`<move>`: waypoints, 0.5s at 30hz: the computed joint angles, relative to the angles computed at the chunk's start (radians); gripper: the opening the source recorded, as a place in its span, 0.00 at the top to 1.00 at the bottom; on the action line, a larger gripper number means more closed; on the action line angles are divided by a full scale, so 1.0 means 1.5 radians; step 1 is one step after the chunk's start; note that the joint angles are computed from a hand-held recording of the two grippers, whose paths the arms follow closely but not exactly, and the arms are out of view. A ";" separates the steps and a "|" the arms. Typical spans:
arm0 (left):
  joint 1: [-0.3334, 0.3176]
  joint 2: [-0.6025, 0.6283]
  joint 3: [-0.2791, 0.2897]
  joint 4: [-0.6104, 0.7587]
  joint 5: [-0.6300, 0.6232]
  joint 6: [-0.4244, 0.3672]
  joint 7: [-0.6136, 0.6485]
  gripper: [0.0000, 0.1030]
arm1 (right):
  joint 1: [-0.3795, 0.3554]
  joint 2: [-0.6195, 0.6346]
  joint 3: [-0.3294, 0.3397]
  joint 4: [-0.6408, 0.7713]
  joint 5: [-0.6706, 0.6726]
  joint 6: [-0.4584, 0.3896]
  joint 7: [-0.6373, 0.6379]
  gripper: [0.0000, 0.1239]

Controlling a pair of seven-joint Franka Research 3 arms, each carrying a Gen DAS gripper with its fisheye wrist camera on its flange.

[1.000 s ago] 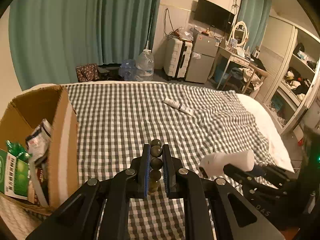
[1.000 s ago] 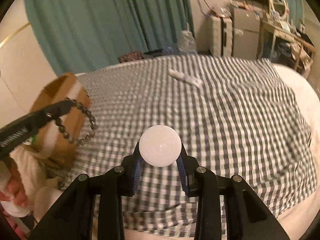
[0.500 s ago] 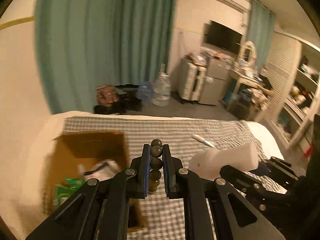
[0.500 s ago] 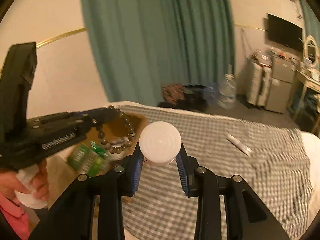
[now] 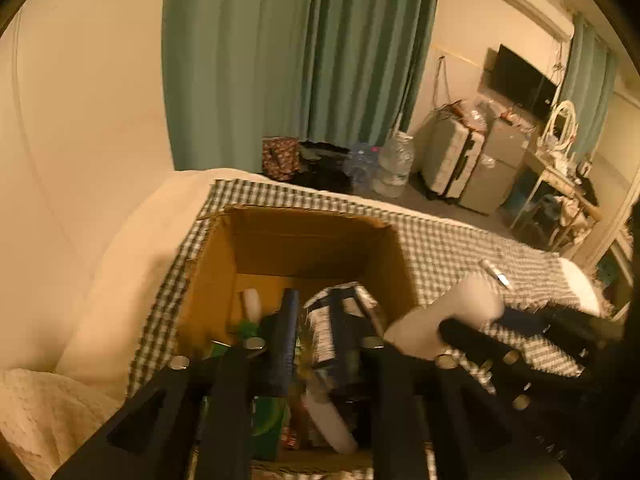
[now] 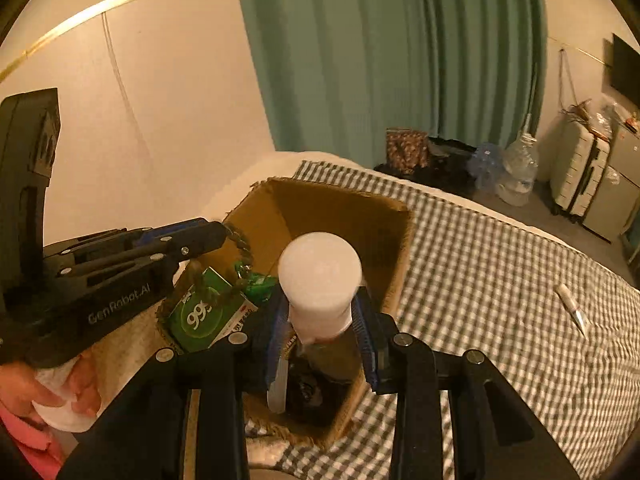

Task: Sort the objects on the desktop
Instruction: 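Open both grippers to drop the bracelet and bottle into the box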

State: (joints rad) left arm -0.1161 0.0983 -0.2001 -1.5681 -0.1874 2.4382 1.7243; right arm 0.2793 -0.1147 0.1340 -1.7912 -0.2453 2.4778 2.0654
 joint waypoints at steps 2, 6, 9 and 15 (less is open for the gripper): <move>-0.004 0.006 0.007 -0.001 0.046 0.009 -0.043 0.16 | -0.009 0.009 0.010 0.014 -0.073 -0.006 0.054 0.50; 0.004 -0.001 0.010 -0.023 0.042 0.026 -0.064 0.10 | -0.016 -0.002 0.005 0.010 -0.132 0.014 0.108 0.41; 0.002 -0.012 0.009 -0.037 0.069 0.020 -0.078 0.10 | -0.032 -0.037 0.004 -0.020 -0.163 0.020 0.147 0.41; -0.026 -0.091 -0.002 -0.125 0.049 0.064 -0.043 0.07 | -0.099 -0.175 0.018 -0.154 -0.176 0.046 0.214 0.41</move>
State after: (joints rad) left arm -0.1556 -0.0389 -0.2036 -1.7555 -0.1137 2.5343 1.6604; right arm 0.1315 -0.3779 0.1610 -2.0217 -0.5094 2.5471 2.3861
